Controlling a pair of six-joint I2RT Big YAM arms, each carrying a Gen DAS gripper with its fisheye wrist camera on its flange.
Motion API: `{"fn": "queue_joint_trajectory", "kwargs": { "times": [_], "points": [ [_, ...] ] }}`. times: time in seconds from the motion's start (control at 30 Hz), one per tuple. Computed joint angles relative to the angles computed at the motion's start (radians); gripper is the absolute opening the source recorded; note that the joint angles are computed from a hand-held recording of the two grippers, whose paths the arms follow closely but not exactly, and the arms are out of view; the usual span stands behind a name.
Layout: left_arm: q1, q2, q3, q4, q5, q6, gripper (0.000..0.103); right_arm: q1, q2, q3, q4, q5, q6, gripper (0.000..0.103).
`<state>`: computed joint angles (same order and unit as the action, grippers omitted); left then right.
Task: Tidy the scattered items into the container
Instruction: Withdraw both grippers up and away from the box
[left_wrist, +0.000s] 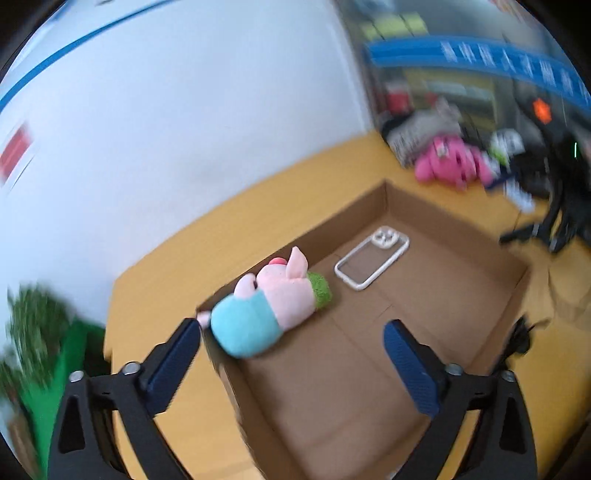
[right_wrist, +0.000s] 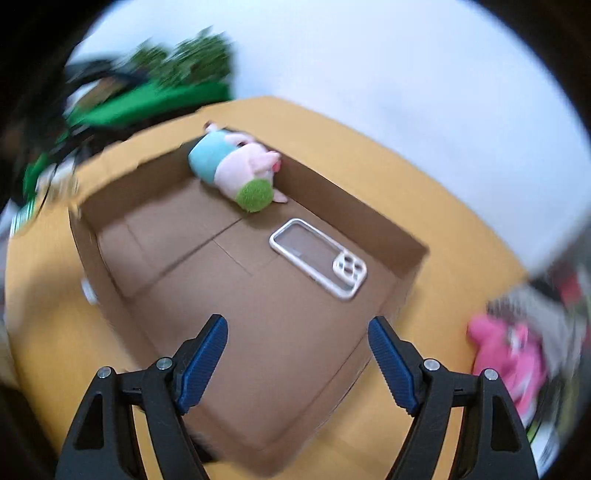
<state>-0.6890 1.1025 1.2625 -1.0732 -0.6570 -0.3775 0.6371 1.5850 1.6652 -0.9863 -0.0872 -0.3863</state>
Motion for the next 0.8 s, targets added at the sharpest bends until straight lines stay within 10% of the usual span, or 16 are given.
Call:
{"fn": "queue_joint_trajectory", "kwargs": {
  "times": [0.13, 0.33, 0.8],
  "points": [
    [-0.164, -0.027, -0.015, -0.122, -0.126, -0.356, 0.103, 0.031, -0.110, -0.105, 0.029, 0.070, 0.170, 0.079],
    [-0.317, 0.012, -0.060, -0.079, -0.185, -0.681, 0.103, 0.122, -0.260, -0.296, 0.159, 0.174, 0.438, 0.079],
    [-0.434, 0.148, -0.028, -0.050, -0.278, -0.745, 0.103, 0.240, -0.374, -0.455, 0.232, 0.344, 0.587, 0.079]
  ]
}}
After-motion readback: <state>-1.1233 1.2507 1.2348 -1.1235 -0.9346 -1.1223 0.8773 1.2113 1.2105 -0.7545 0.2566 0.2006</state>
